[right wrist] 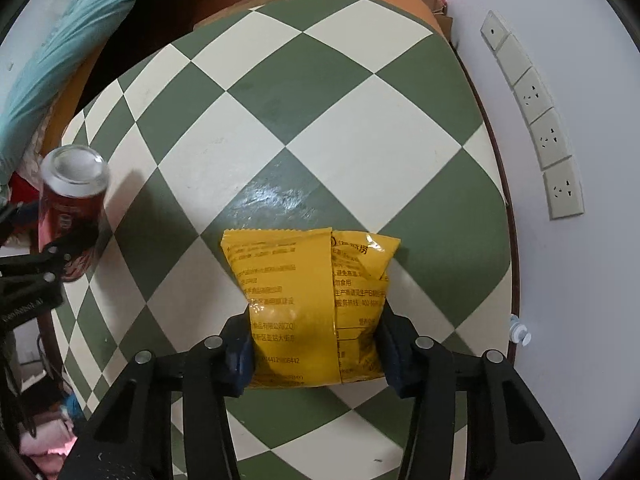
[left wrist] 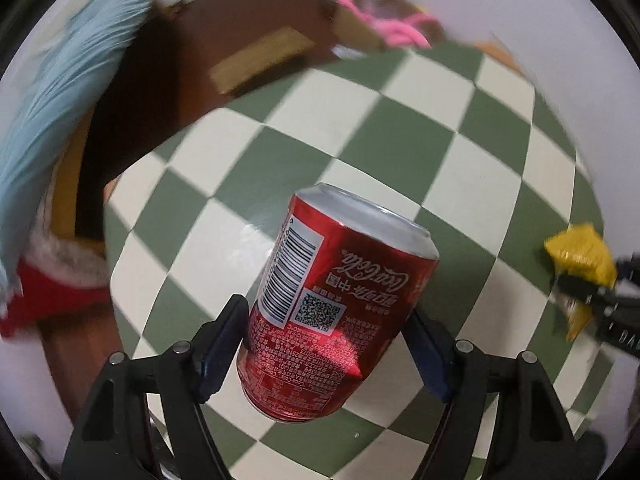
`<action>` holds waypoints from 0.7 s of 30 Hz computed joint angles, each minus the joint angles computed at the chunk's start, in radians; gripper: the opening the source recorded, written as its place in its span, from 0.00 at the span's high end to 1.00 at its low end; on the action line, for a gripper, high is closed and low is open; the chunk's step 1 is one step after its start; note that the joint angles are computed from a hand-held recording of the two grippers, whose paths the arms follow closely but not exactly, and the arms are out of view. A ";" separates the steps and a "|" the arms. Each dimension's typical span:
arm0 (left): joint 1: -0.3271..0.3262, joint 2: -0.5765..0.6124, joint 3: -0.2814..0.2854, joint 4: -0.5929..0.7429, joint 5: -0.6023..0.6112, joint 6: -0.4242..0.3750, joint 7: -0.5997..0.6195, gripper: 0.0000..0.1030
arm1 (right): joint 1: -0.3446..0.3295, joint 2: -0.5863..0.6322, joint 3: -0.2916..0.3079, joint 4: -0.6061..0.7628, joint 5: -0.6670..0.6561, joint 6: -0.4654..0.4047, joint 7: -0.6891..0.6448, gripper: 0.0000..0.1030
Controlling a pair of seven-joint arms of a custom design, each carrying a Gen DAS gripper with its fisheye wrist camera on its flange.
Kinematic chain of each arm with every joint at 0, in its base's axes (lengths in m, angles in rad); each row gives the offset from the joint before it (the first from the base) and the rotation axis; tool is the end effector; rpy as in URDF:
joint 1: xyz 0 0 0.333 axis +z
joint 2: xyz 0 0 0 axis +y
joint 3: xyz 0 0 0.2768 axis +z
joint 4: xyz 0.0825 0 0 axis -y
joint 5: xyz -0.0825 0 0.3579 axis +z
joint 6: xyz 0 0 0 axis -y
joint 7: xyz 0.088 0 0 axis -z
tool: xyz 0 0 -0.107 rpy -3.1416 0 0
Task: Collect trash
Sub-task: 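Grasp the red Coca-Cola can with the left tool while the right tool grasps the yellow snack bag, then carry the can and snack bag over the bin and release both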
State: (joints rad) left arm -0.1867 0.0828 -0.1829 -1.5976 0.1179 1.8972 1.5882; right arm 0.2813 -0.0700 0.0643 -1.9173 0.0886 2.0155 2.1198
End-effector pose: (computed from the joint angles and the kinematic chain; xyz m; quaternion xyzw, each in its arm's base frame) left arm 0.5440 -0.1975 0.5605 -0.5443 0.8303 -0.0605 0.1033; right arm 0.5009 0.1866 0.5059 -0.6168 0.7816 0.0092 0.0921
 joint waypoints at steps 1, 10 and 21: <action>0.004 -0.028 0.003 -0.028 -0.005 0.021 -0.018 0.28 | 0.002 -0.015 0.003 -0.017 0.003 0.017 0.018 0.50; 0.073 -0.305 0.014 -0.246 -0.043 0.191 -0.094 0.28 | 0.060 -0.121 0.065 -0.061 -0.124 0.099 0.177 0.51; 0.179 -0.594 0.070 -0.406 -0.140 0.235 -0.044 0.28 | 0.158 -0.134 0.156 0.092 -0.322 0.108 0.374 0.51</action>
